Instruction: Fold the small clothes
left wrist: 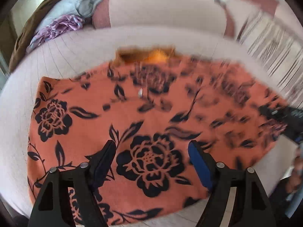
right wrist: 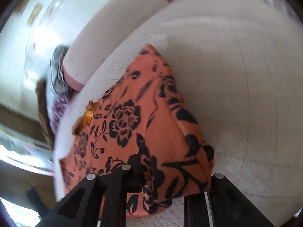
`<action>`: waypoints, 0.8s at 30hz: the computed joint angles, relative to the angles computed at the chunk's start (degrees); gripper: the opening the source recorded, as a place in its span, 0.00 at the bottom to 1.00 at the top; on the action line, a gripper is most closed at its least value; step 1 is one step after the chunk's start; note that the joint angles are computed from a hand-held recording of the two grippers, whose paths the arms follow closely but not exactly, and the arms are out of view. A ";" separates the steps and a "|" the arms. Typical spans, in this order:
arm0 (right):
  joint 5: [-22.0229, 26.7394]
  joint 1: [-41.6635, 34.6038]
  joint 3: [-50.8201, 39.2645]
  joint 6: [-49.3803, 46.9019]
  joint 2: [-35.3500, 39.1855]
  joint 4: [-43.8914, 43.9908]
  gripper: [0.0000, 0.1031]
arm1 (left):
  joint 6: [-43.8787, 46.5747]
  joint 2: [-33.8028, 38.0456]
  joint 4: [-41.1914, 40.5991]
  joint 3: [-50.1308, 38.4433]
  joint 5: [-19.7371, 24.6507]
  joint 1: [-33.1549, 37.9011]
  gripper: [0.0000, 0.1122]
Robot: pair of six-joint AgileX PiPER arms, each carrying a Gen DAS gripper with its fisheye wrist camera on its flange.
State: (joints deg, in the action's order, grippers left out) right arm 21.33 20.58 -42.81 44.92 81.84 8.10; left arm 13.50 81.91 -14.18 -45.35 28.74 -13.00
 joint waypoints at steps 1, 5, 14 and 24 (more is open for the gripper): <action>3.95 1.72 -3.66 3.48 -0.07 -5.73 0.15 | 5.73 -2.35 -5.43 1.13 0.02 2.78 0.71; 20.25 15.97 -21.61 18.23 2.39 -28.65 0.14 | 24.72 -6.84 -22.77 4.08 3.52 19.28 0.71; 33.35 38.67 -59.06 5.61 35.28 -30.90 0.14 | 54.75 3.78 -46.06 0.84 9.79 55.18 0.71; 42.30 39.61 -80.64 0.40 41.12 -29.79 0.14 | 60.22 9.44 -53.11 -1.35 17.95 60.29 0.71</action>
